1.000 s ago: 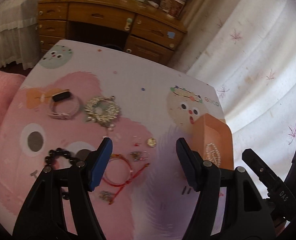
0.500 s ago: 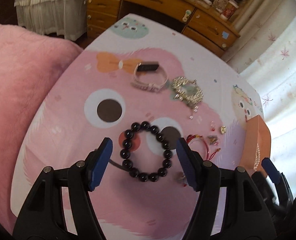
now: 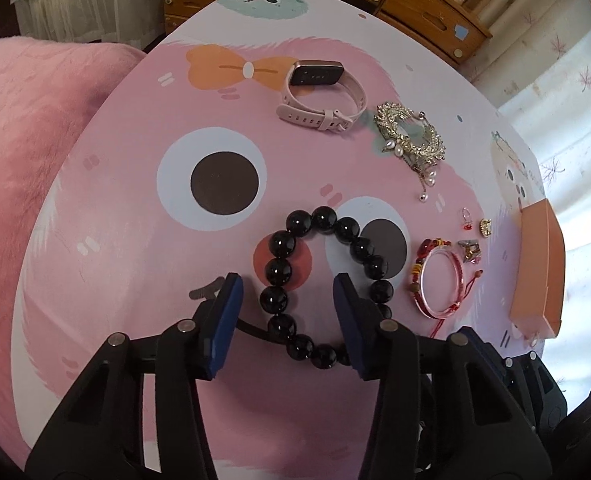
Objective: Organize jewelry
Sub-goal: 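Grasp the black bead bracelet with the left tool while the right tool grasps a small charm, then lower the black bead bracelet and charm into the peach box and release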
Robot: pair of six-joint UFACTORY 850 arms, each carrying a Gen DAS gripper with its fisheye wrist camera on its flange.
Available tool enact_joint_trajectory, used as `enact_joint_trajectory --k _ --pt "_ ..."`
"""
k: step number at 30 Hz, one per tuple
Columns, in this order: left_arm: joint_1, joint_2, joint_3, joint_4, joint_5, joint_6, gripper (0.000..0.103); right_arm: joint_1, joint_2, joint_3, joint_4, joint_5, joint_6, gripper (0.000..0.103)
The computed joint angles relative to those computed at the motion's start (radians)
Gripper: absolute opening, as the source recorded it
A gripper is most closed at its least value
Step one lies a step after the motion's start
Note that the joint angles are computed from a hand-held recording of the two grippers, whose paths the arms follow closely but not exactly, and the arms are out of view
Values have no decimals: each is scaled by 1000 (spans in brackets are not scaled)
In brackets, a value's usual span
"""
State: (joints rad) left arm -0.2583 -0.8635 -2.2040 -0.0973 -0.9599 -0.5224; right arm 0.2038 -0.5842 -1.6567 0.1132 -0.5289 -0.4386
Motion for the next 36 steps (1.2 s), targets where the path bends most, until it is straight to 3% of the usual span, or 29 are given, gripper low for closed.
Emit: enact_joint_trajectory --k 5,13,25,33,36 --pt "-8 -27 -43 48 -13 27 40 -4 -41 -45 4 -37 33 31" --pt "-6 -33 -53 87 -13 55 12 -1 -70 -81 0 -49 48 23" --pt "4 29 43 41 94 61 12 -17 -67 -99 83 -77 32 21" --pt "-15 102 106 63 200 61 12 -40 -24 -84 202 -90 -66 21" --pt "-29 110 85 81 206 75 12 -55 0 -76 251 -97 -113 21"
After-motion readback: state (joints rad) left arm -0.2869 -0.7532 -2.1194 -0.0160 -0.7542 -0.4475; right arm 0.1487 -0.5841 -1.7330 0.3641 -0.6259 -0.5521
